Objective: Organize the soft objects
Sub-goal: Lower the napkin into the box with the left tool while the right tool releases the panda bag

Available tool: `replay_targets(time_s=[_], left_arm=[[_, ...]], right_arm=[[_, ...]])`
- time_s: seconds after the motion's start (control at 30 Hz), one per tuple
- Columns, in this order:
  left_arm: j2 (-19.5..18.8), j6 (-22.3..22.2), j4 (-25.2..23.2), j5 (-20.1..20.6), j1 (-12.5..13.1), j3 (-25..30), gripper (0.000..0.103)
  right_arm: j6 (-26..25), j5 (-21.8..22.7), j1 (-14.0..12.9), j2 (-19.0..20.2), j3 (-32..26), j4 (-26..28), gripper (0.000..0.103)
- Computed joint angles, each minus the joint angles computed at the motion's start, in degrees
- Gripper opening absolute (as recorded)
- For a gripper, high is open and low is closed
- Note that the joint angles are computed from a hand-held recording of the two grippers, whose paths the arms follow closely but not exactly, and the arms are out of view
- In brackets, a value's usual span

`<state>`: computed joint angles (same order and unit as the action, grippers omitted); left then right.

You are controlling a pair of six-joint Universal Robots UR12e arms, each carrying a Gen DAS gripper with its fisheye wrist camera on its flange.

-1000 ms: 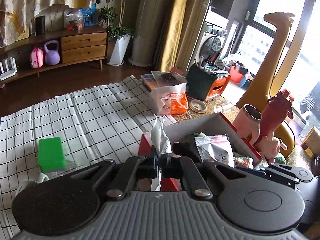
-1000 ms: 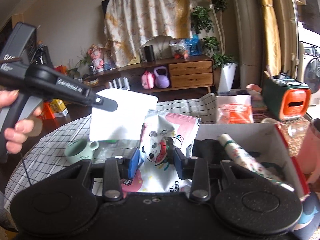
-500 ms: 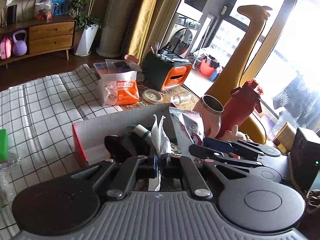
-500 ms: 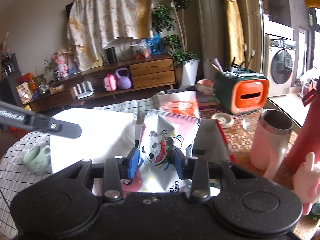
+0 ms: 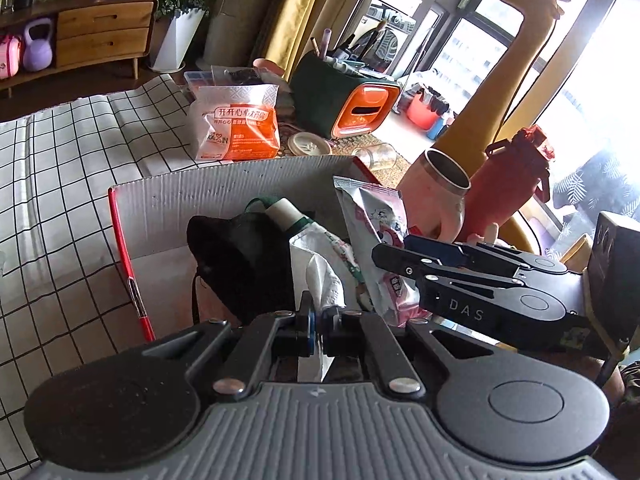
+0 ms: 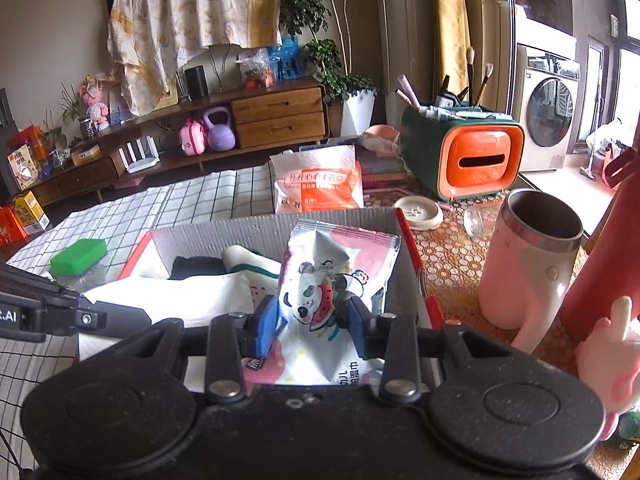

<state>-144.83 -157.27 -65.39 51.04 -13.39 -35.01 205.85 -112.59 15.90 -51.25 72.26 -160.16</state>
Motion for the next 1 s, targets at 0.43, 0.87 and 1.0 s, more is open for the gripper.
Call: replay_targets(time_s=[0.43, 0.87, 1.0], left_arm=[[-0.95, 2.13, 1.42, 6.45, -0.85, -0.43, 0.003], [1.60, 2.36, 7.09, 9.02, -1.11, -5.31, 0.004], [1.84, 2.41, 5.57, 8.37, -0.89, -5.27, 0.007]], right_arm=[[0.70, 1.74, -0.47, 0.85, -0.30, 1.22, 0.040], [1.54, 0.10, 0.32, 0.11, 0.72, -1.16, 0.054], [1.47, -0.04, 0.59, -0.40, 1.26, -1.83, 0.058]])
